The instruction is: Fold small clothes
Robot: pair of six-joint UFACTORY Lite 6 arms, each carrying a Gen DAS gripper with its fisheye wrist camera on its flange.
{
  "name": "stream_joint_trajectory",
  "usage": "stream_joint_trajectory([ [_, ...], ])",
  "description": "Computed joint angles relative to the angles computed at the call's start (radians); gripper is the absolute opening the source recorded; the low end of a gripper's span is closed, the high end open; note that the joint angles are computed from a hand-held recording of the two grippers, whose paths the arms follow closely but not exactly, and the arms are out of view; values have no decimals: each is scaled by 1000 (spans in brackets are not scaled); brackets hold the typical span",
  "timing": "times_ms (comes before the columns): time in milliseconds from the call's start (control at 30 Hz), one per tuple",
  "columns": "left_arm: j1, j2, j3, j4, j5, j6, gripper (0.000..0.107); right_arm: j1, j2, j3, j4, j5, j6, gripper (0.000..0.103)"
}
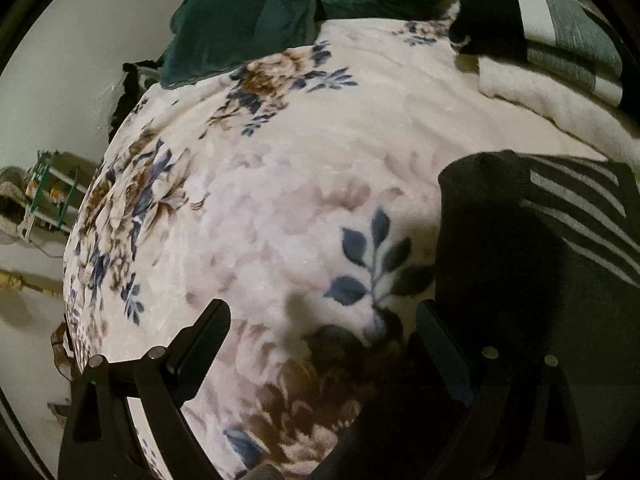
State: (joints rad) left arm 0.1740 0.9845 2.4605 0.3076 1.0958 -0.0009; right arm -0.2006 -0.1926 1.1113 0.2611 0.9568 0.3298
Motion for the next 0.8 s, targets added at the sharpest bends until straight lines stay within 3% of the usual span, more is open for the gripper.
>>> stream_joint_trajectory([
  [67,9,-56,-63,-24,-15,-9,95,-22,84,-25,2,7,-58,6],
  [100,12,-105,-126,-35,-35,-10,95,-44,131,-8,1,47,-86,13],
  [167,14,-219,-267,-49,-82,-2,95,-59,138,-41,31,63,-116,37],
  [200,13,-277,-338,-56,-108,8,95,-55,111,-63,33,57,-109,60],
  [233,10,-355,-431,-55,-139,19,95,-47,77,-81,30,56,-96,72],
  [367,-1,-651,-756,-93,-196,129,95,-38,-56,-136,47,130,-24,78],
  [467,-6,-865,-958,-176,-145,245,95,-58,-154,-140,60,236,8,79],
  [667,-133,-1373,-1382,-231,80,319,95,-277,-305,-97,73,507,-151,83],
  [800,-489,-1686,-1615,-223,293,38,95,-521,-318,-147,83,603,-443,84],
])
